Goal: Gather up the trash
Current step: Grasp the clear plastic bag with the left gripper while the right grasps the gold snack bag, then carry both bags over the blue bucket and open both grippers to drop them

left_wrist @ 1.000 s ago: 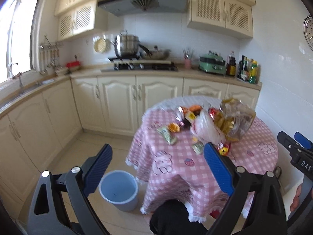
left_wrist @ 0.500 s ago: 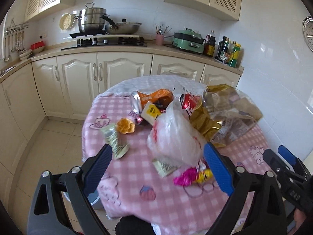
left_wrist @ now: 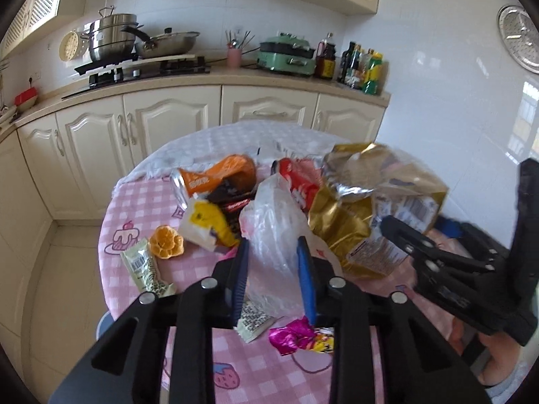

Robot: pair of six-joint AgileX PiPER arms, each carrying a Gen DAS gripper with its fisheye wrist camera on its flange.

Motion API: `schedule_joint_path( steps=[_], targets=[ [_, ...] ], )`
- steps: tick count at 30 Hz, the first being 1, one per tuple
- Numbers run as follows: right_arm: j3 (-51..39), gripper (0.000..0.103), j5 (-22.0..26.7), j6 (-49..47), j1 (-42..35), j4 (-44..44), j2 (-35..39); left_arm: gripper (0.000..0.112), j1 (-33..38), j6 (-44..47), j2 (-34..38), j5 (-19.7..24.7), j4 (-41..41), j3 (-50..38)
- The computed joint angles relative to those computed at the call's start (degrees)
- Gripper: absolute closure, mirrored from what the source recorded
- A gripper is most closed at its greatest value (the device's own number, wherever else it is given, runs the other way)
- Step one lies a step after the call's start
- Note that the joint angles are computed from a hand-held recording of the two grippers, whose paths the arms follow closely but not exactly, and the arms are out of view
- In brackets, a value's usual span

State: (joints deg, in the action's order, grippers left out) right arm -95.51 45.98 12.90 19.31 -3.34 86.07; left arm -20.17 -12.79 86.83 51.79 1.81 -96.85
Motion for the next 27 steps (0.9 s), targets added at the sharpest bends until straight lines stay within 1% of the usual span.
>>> schedule_joint_path(
  steps=[1, 2, 3, 4, 6, 7, 8, 9, 10, 11, 13, 15, 16, 17, 19, 20, 21, 22, 23, 24, 25, 26, 27],
  targets=[
    [-0.4, 0.088, 0.4, -0.8, -0.6, 1.4, 0.1, 0.086, -0.1, 0.2, -0.7, -0.7, -0.5, 0.6],
    [0.1, 0.089, -0.2, -0.7, -0.7, 1.4, -0.4, 0.087, -0.1, 0.4, -1.5, -1.7, -1.1, 1.1],
    [0.8, 0.095, -0.9, -0.4, -0.7, 1.1, -1.0, 0.088, 0.0, 0.6, -2.7, -3.3, -1.7, 1.9],
    [1.8, 0.096, -2.2, 0.9, -0.4, -0.5, -2.1, 0.088, 0.0, 0.7, -3.7, -4.8, -2.1, 2.6],
    [3.2, 0.098, -4.5, 4.5, 0.9, -4.9, -3.9, 0.088, 0.0, 0.2, -5.1, -6.9, -1.9, 3.1],
    [3.8, 0.098, -6.0, 8.2, 2.4, -9.6, -5.1, 0.088, 0.0, -0.1, -6.1, -8.1, -1.9, 3.5],
    [3.6, 0.099, -6.2, 10.6, 3.6, -12.4, -5.6, 0.088, 0.4, -0.1, -7.7, -9.6, -2.5, 4.3],
    [3.0, 0.099, -6.3, 12.7, 4.8, -15.3, -5.9, 0.088, 0.6, -0.1, -8.7, -10.2, -2.8, 4.7],
    [2.6, 0.099, -6.7, 16.0, 7.3, -20.0, -6.7, 0.088, 0.8, -0.5, -10.1, -11.0, -2.4, 5.3],
    [2.1, 0.099, -6.8, 17.6, 9.0, -22.5, -7.1, 0.088, 1.0, -0.9, -11.4, -11.4, -2.0, 5.8],
    [-0.6, 0.099, -6.9, 19.1, 13.1, -25.2, -6.9, 0.088, 2.0, -1.8, -15.5, -12.7, -0.3, 7.6],
    [-3.4, 0.099, -5.8, 20.1, 17.2, -27.6, -5.8, 0.088, 4.7, -0.7, -19.0, -13.1, -1.5, 9.3],
    [-5.9, 0.099, -5.8, 19.2, 19.9, -26.8, -4.4, 0.088, 6.9, 0.6, -20.8, -13.0, -2.9, 10.2],
    [-7.6, 0.099, -5.8, 18.2, 21.4, -25.5, -3.2, 0.088, 9.3, 2.2, -22.4, -12.6, -4.6, 11.0],
    [-11.9, 0.099, -5.1, 16.1, 24.8, -22.9, 0.4, 0.088, 17.5, 8.5, -25.6, -10.6, -10.8, 12.9],
    [-13.8, 0.099, -5.0, 15.6, 26.5, -22.3, 2.5, 0.088, 23.2, 13.4, -26.9, -8.7, -16.2, 13.7],
    [-16.5, 0.099, -4.3, 14.8, 28.3, -21.4, 5.3, 0.088, 28.9, 16.1, -28.3, -8.1, -19.4, 15.6],
    [-19.2, 0.099, -3.6, 13.6, 29.6, -19.7, 8.2, 0.088, 34.6, 20.3, -28.7, -5.7, -24.2, 16.2],
    [-21.5, 0.099, -3.1, 12.6, 30.8, -18.0, 10.8, 0.088, 40.4, 22.5, -29.4, -5.0, -26.8, 18.3],
    [-25.5, 0.099, -2.0, 10.5, 32.1, -15.2, 15.0, 0.088, 46.1, 26.3, -29.8, -2.9, -30.4, 19.6],
    [-28.6, 0.099, -1.0, 9.7, 33.2, -14.2, 18.2, 0.088, 51.8, 29.7, -29.7, -0.9, -33.5, 20.6],
    [-33.3, 0.099, 0.9, 8.2, 34.0, -12.4, 22.4, 0.088, 57.5, 33.1, -28.8, 0.7, -35.5, 22.2],
    [-39.0, 0.099, 3.7, 6.3, 34.3, -10.2, 26.7, 0.088, 61.7, 36.1, -28.0, 2.1, -37.8, 23.2]
  ],
)
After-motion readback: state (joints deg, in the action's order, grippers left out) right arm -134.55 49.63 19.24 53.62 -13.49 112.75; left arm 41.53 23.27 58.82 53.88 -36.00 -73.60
